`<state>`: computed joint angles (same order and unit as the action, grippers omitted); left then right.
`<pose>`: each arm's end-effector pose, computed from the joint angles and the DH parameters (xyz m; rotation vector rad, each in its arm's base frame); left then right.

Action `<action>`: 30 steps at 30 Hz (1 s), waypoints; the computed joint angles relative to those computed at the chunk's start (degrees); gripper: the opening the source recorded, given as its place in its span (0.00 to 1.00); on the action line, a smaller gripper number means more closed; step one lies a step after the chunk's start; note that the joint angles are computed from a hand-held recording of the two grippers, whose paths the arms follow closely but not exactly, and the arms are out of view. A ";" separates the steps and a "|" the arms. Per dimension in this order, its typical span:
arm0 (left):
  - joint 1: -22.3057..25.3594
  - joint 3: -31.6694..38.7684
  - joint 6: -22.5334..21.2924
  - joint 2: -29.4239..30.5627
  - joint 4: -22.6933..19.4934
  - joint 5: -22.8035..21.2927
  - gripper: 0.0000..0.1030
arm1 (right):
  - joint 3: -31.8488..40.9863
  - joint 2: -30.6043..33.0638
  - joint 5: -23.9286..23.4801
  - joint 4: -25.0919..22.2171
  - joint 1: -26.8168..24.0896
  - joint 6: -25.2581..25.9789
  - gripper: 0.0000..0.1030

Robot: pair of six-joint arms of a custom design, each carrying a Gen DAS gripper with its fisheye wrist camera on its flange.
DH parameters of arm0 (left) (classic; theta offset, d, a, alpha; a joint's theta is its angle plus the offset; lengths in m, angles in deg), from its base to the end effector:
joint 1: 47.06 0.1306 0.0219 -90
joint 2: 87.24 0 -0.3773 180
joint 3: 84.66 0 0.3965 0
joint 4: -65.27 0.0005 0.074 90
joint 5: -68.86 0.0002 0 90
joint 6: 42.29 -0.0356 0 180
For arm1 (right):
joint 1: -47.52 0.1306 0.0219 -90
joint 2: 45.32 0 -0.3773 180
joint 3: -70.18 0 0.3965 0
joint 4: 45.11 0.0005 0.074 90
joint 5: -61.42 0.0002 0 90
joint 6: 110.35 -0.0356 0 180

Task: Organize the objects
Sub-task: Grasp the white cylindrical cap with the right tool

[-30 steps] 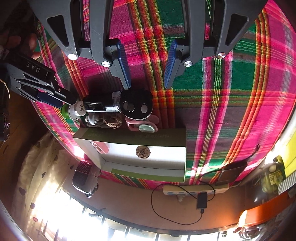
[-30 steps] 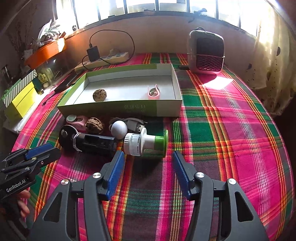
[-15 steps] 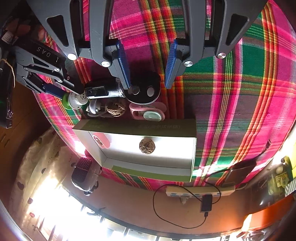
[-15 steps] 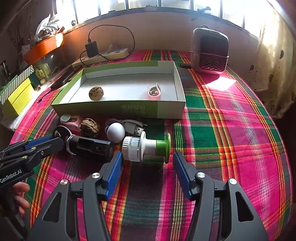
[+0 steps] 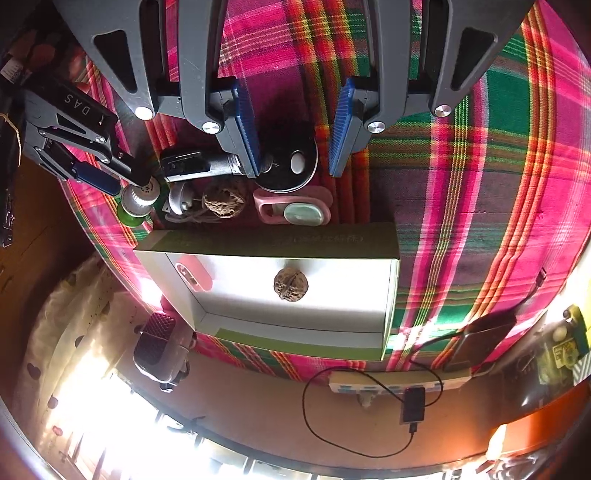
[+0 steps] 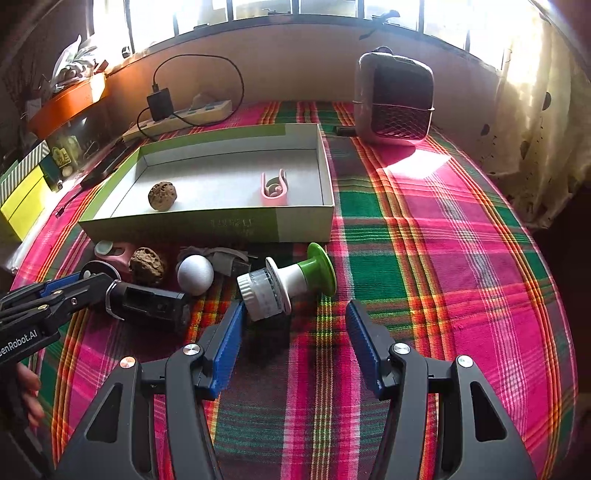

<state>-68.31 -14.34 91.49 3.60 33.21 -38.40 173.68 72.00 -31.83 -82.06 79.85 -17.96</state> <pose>0.4363 -0.1589 0.2830 -0.5979 2.3616 -0.1315 0.5478 0.3485 0.2861 -0.7633 2.3578 0.2960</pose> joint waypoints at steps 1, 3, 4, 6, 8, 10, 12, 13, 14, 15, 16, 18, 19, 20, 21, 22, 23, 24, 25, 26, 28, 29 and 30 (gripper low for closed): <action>-0.03 0.12 -0.07 0.09 -0.16 -0.09 0.35 | 0.06 0.07 0.13 -0.06 -0.09 -0.11 0.55; -0.03 0.23 -0.15 0.17 -0.24 -0.22 0.35 | 0.17 0.19 0.13 -0.13 -0.32 -0.30 0.55; 0.02 0.17 -0.05 0.13 -0.15 -0.14 0.35 | 0.19 0.23 0.18 -0.19 -0.37 -0.35 0.55; 0.12 0.00 0.08 0.01 0.04 0.06 0.35 | 0.25 0.32 0.11 -0.31 -0.52 -0.22 0.55; 0.27 -0.18 0.48 -0.15 0.24 0.38 0.35 | 0.25 0.38 0.00 -0.18 -0.64 -0.32 0.55; 0.23 -0.30 0.54 -0.24 0.35 0.38 0.35 | 0.39 0.50 -0.57 -0.14 -0.78 -0.19 0.55; 0.23 -0.25 0.33 -0.20 0.34 0.20 0.35 | 0.32 0.41 -1.20 -0.02 -0.95 -0.30 0.55; 0.18 -0.14 0.25 -0.15 0.18 0.03 0.35 | 0.37 0.36 -1.74 -0.18 -1.11 -1.03 0.55; 0.08 0.02 0.06 -0.04 -0.06 -0.27 0.35 | 0.35 0.25 -2.50 -0.19 -1.28 -2.11 0.55; -0.04 0.25 -0.24 0.12 -0.38 -0.66 0.35 | 0.18 0.07 -3.09 -0.03 -1.46 -3.06 0.55; -0.22 0.44 -0.57 0.26 -0.68 -1.15 0.35 | -0.01 -0.11 -3.20 0.20 -1.50 -3.69 0.55; -0.53 0.59 -0.97 0.43 -0.92 -1.93 0.35 | -0.12 -0.27 -2.77 0.70 -1.35 -4.02 0.55; -0.61 0.53 -1.06 0.43 -0.85 -2.13 0.35 | -0.11 -0.30 -2.66 0.93 -1.25 -4.23 0.55; -0.61 0.48 -1.02 0.41 -0.76 -2.14 0.35 | -0.09 -0.33 -2.81 1.13 -1.18 -4.54 0.55; -0.56 0.37 -0.97 0.34 -0.60 -2.02 0.35 | -0.14 -0.43 -3.05 1.47 -1.11 -4.94 0.55; -0.51 0.26 -0.94 0.28 -0.41 -1.90 0.35 | -0.13 -0.47 -3.17 1.78 -0.99 -5.25 0.55; -0.46 0.18 -0.92 0.24 -0.28 -1.82 0.35 | -0.13 -0.52 -3.00 1.96 -0.78 -5.43 0.55; -0.46 0.18 -0.92 0.24 -0.28 -1.82 0.35 | 0.01 -0.46 -2.64 1.92 -0.54 -5.54 0.55; -0.48 0.19 -0.98 0.27 -0.22 -1.89 0.35 | 0.32 -0.27 -2.18 1.63 -0.26 -5.67 0.55; -0.46 0.18 -1.04 0.26 -0.22 -1.91 0.35 | 0.72 0.01 -1.61 1.31 0.00 -5.98 0.55; -0.51 0.15 -1.20 0.23 -0.17 -2.07 0.35 | 1.51 0.68 -0.78 1.06 0.37 -7.07 0.55; -0.52 0.14 -1.15 0.23 -0.13 -2.04 0.35 | 2.09 1.16 -0.38 0.73 0.51 -7.57 0.55; -0.52 0.14 -1.15 0.23 -0.13 -2.04 0.35 | 2.81 1.68 0.38 0.08 0.67 -8.06 0.55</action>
